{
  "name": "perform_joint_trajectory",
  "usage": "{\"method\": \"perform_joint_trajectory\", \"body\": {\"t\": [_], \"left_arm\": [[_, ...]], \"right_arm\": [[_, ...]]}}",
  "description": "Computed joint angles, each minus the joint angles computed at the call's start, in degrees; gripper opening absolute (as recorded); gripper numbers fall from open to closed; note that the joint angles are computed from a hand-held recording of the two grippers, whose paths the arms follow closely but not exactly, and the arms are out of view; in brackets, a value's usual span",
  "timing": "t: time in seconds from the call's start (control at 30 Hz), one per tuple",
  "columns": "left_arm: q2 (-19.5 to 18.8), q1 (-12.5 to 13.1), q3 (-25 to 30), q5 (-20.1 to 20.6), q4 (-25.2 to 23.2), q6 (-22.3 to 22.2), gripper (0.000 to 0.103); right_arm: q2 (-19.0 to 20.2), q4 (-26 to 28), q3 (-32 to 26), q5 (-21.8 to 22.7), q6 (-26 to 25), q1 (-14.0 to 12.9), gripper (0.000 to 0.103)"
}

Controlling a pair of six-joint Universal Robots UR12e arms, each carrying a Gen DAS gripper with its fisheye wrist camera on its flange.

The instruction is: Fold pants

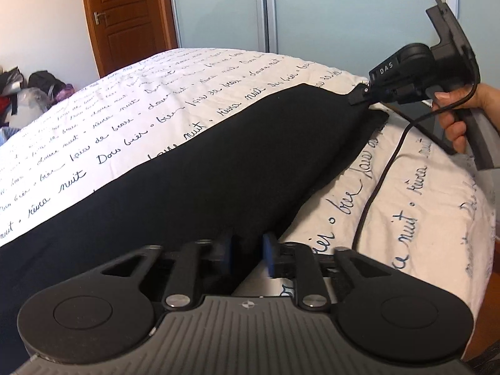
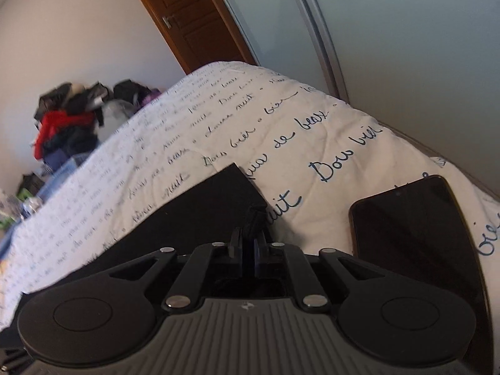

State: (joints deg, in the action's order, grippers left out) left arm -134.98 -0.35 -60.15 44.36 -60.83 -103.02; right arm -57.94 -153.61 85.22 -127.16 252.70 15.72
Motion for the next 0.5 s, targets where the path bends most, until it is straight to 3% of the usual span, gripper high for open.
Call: {"method": "perform_joint_trajectory", "body": {"t": [0.07, 0.13, 0.2, 0.27, 0.33, 0.4, 0.43, 0.5], "left_arm": [[-0.08, 0.34, 1.06, -0.68, -2.45, 0.1, 0.058], [-0.49, 0.86, 3.06, -1.91, -6.97, 0.87, 0.062], [-1.23, 1.27, 5.59, -3.05, -11.41, 0.49, 0.065], [-2.11, 1.39, 7.51, -3.39, -12.28, -2.54, 0.066], [-2.77, 1.22, 8.02, -2.15, -8.38, -8.18, 0.066], [-3.46, 0.78, 8.43, 1.13, -4.2, -13.53, 0.065], [-3.99, 0.54, 9.39, 2.93, -4.83, -14.07, 0.065], [-4.82, 0.28, 10.98, 5.42, -6.45, -15.15, 0.061]], "right_arm": [[-0.21, 3.21, -0.61, -2.39, 1.9, 0.43, 0.016], [-0.11, 8.93, -2.02, -8.86, 5.48, 1.58, 0.019], [0.87, 11.83, -4.03, -15.12, 4.04, 2.9, 0.019], [1.87, 5.55, -4.9, -12.85, -5.54, 3.02, 0.019], [2.62, 0.02, -5.42, -5.35, -11.19, 2.3, 0.019], [2.95, -1.68, -5.29, 0.46, -11.61, 1.42, 0.02], [3.0, 0.73, -5.57, 1.96, -10.54, 1.11, 0.02], [2.71, 5.3, -5.29, -0.93, -4.5, 1.35, 0.02]]}}
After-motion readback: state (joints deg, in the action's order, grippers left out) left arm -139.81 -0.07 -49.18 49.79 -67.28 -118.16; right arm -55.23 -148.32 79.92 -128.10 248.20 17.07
